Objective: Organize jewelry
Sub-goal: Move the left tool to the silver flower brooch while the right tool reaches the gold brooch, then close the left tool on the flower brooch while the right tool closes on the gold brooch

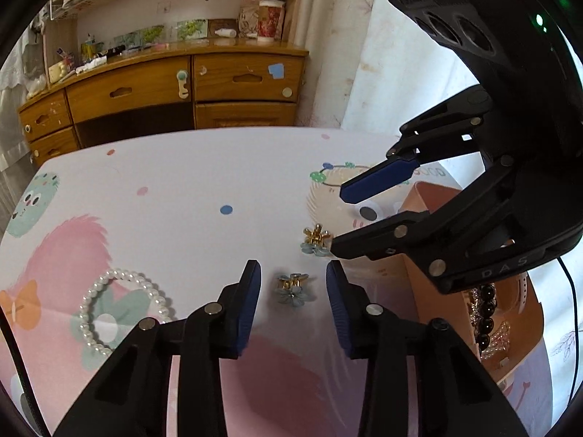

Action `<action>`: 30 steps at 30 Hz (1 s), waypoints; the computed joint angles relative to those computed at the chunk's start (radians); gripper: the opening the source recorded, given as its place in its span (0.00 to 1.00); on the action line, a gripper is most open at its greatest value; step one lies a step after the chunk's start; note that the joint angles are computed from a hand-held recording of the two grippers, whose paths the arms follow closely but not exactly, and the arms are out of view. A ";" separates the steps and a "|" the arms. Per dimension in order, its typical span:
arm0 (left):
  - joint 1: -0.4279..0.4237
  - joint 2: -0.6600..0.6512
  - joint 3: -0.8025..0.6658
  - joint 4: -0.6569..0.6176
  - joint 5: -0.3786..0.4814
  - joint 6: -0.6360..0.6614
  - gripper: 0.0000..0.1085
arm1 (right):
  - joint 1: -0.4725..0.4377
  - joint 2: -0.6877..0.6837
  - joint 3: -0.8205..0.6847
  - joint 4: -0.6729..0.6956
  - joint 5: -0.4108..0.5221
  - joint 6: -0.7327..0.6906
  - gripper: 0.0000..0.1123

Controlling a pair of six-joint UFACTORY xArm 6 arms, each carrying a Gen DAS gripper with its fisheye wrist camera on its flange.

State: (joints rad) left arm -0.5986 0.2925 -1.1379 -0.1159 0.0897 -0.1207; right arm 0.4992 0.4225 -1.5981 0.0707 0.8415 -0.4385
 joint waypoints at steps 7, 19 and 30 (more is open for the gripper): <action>0.006 0.022 -0.021 0.026 0.028 -0.031 0.16 | 0.003 0.044 -0.054 0.002 0.048 -0.012 0.34; 0.011 -0.018 0.029 -0.003 -0.003 -0.019 0.16 | 0.002 0.083 -0.099 0.018 0.090 -0.020 0.17; 0.027 -0.086 0.056 0.039 0.028 -0.087 0.16 | 0.004 0.033 -0.045 0.051 0.010 0.057 0.17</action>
